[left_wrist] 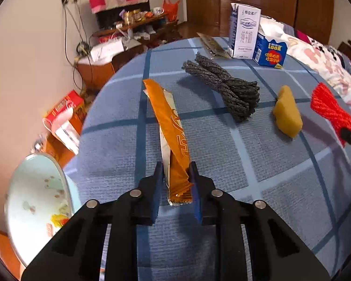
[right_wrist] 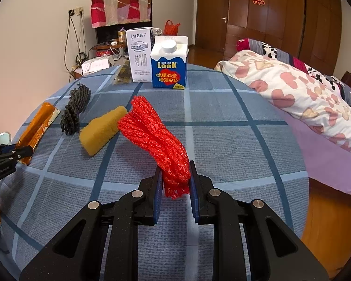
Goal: Collect trash
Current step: 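Grasp the orange snack wrapper with the left gripper and lift it, then carry the orange wrapper and red rope over the light-blue bin with both grippers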
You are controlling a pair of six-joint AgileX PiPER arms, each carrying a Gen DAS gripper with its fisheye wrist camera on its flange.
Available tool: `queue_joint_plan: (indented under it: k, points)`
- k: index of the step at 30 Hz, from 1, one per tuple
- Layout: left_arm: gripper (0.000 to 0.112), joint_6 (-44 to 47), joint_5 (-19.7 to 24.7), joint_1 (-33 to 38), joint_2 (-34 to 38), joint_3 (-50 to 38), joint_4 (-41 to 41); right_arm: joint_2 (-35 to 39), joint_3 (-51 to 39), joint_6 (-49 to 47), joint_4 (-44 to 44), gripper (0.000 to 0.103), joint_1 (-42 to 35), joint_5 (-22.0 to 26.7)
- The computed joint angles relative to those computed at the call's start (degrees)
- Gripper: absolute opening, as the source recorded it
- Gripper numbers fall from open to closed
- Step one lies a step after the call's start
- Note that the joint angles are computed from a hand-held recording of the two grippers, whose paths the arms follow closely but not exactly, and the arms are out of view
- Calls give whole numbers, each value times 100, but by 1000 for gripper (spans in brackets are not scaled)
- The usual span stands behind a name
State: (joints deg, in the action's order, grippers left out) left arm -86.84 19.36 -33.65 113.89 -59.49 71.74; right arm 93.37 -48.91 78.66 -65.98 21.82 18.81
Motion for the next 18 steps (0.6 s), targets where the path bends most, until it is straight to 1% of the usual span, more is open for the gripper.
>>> queue_joint_plan:
  k: [1, 2, 8, 12, 15, 18]
  points:
    - [18, -70, -4, -2, -35, 49, 130, 9, -11, 17, -14, 21, 36, 12]
    - [12, -140, -41, 15, -72, 100, 230, 13, -12, 34, -34, 21, 57, 20]
    - [10, -630, -131, 47, -277, 367, 798, 58, -54, 179, -167, 21, 198, 115]
    - [9, -911, -229, 98, -472, 566, 1123, 36, -20, 415, -377, 21, 247, 85]
    - [9, -1339, -263, 114, -708, 813, 1590, -22, 47, 707, -613, 21, 343, 54]
    - [8, -1847, -299, 166, -996, 1125, 2163, -65, 52, 751, -634, 21, 484, 97]
